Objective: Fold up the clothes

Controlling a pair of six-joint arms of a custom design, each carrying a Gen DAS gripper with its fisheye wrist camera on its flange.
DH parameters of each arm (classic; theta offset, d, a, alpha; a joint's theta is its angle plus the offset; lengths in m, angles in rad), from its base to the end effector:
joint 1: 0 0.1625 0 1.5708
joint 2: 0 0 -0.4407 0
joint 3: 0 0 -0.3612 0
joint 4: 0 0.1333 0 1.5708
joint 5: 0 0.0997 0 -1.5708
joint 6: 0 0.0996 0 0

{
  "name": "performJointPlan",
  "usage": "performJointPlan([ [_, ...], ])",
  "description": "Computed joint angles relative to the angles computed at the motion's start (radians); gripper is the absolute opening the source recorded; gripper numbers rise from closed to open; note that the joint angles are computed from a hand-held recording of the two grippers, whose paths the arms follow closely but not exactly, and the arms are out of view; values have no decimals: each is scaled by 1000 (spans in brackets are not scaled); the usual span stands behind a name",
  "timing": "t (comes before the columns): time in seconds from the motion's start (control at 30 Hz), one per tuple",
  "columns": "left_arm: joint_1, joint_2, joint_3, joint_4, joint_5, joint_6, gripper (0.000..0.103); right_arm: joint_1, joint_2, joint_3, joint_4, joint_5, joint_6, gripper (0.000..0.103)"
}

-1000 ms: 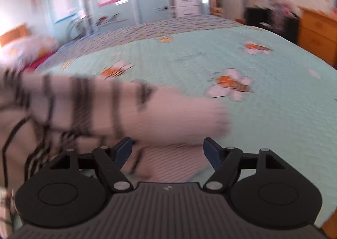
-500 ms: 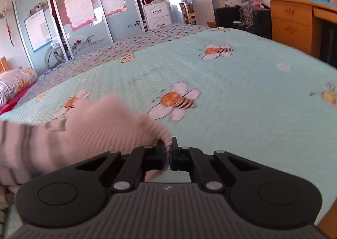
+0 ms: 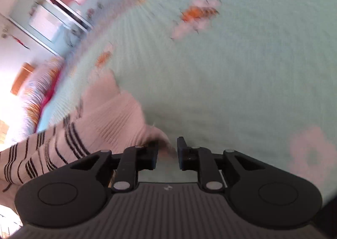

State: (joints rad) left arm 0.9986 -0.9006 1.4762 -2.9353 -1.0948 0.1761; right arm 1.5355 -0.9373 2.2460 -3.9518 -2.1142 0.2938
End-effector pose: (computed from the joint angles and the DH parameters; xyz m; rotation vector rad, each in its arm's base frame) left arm -0.2339 -0.6936 0.3196 0.7037 2.5085 -1.1817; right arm 0.0649 -0.4796 0.2156 -0.7717 -2.2632 1.4748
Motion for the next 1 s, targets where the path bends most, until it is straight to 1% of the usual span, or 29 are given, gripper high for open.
performJointPlan([
  [0.07, 13, -17, 31, 21, -4, -19, 7, 46, 2, 9, -55, -79, -40, 24],
  [0.1, 20, -25, 46, 32, -7, -28, 7, 69, 3, 11, -83, -115, -63, 30],
  [0.13, 26, -33, 61, 43, -9, -37, 6, 89, 5, 5, -111, -119, -92, 36],
  [0.17, 29, -36, 65, 56, -13, -49, 6, 109, 12, -6, -138, -113, -125, 51],
  [0.2, 28, -39, 69, 62, -25, -54, 6, 127, 19, -18, -158, -101, -159, 57],
  [0.27, 18, -50, 80, 48, -69, -36, 6, 142, 23, -42, -116, -26, -232, 59],
  [0.3, 12, -55, 85, 40, -91, -26, 6, 147, 23, -53, -50, 21, -238, 61],
  [0.33, 1, -59, 88, 30, -109, -8, 6, 144, 24, -63, 23, 78, -222, 61],
  [0.37, -12, -63, 89, 21, -126, 12, 6, 130, 27, -71, 86, 157, -177, 63],
  [0.4, -24, -65, 88, 15, -142, 25, 6, 102, 43, -76, 109, 260, -115, 64],
  [0.43, -38, -69, 84, 8, -164, 38, 6, 66, 65, -76, 106, 357, -45, 64],
  [0.47, -51, -71, 78, 2, -187, 49, 6, 34, 92, -81, 89, 427, 34, 64],
  [0.57, -93, -73, 67, -35, -252, 102, 6, -67, 174, -106, 32, 595, 322, 65],
  [0.6, -106, -71, 62, -53, -269, 122, 6, -95, 188, -111, 24, 644, 398, 66],
  [0.63, -114, -67, 60, -86, -295, 135, 7, -115, 204, -115, -9, 671, 461, 66],
  [0.67, -120, -63, 58, -122, -323, 145, 7, -127, 224, -117, -81, 679, 504, 66],
  [0.7, -124, -55, 45, -148, -344, 145, 7, -132, 247, -123, -175, 668, 524, 65],
  [0.73, -127, -45, 28, -172, -363, 143, 7, -132, 250, -135, -227, 646, 528, 64],
  [0.77, -131, -34, 14, -174, -352, 144, 8, -131, 237, -154, -236, 631, 508, 52],
  [0.8, -135, -23, 1, -172, -334, 145, 9, -128, 212, -178, -204, 620, 464, 37],
  [0.83, -138, -12, -13, -170, -316, 147, 10, -123, 187, -203, -167, 605, 419, 28],
  [0.87, -142, 0, -27, -167, -298, 149, 10, -106, 161, -229, -123, 559, 376, 17],
  [0.9, -142, 4, -27, -138, -277, 140, 10, -92, 148, -256, -107, 531, 334, 17],
  [0.97, -129, -4, 19, -80, -268, 130, 16, -76, 126, -279, -99, 532, 258, 17],
  [1.0, -121, -8, 41, -51, -265, 126, 24, -71, 119, -284, -86, 535, 225, 22],
])
